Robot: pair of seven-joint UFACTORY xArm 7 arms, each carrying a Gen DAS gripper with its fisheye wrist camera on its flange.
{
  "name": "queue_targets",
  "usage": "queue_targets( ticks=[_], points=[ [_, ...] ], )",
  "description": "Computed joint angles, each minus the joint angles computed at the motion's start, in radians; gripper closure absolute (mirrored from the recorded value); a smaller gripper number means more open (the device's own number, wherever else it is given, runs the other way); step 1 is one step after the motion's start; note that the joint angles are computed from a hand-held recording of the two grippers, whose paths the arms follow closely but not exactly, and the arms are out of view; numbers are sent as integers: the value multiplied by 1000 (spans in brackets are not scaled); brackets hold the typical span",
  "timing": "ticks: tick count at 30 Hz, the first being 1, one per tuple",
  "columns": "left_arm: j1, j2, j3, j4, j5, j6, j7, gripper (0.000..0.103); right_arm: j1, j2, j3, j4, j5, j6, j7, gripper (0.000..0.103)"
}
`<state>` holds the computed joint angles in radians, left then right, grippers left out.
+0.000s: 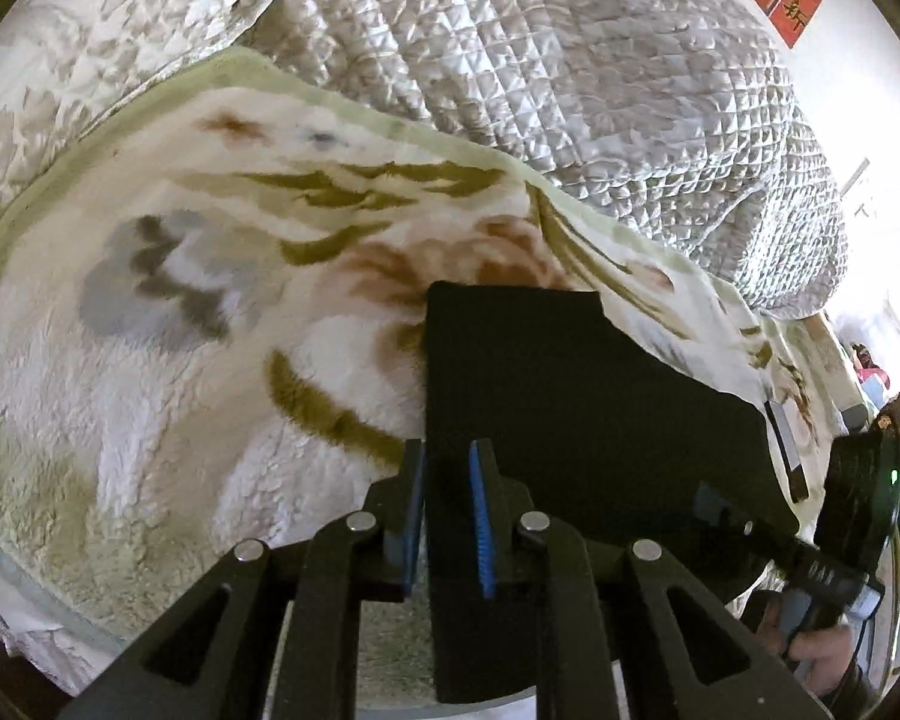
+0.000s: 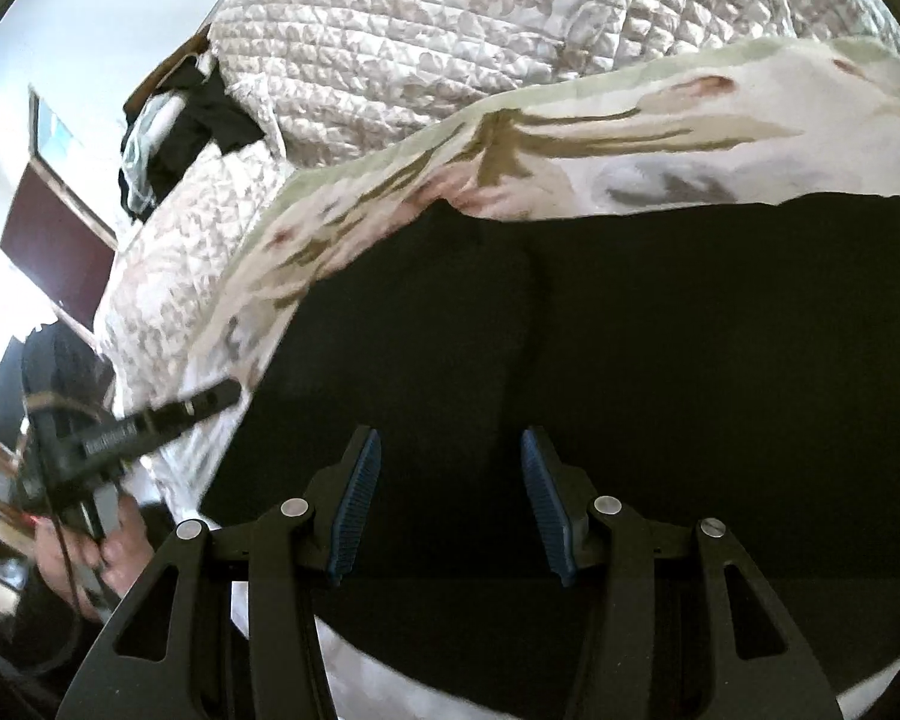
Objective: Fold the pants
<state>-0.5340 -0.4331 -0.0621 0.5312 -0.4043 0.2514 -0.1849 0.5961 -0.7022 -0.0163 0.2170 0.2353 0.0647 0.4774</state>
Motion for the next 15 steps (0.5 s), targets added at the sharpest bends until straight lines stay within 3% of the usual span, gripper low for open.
queue_targets(
  ticks=[4, 5, 6, 7, 13, 15],
  points=[
    [-28, 16, 18, 3, -25, -16, 29, 86, 124, 87, -145, 42, 34, -73, -60, 55],
    [-34, 19, 21, 5, -31, -19, 36, 86, 144, 106, -166, 56, 39, -76, -71, 72],
    [-39, 21, 24, 7, -37, -20, 43, 86, 145, 123, -169, 71, 44, -61, -73, 101],
    [-41, 21, 25, 9, -42, -19, 47, 86, 127, 136, -156, 89, 51, -22, -64, 100],
    [-47, 9, 23, 8, -46, -29, 73, 86, 9, 23, -61, 26, 60, -6, -39, 101],
    [-52, 27, 24, 21, -51, -28, 78, 86, 44, 37, -112, 11, 80, -16, -53, 101]
  ],
)
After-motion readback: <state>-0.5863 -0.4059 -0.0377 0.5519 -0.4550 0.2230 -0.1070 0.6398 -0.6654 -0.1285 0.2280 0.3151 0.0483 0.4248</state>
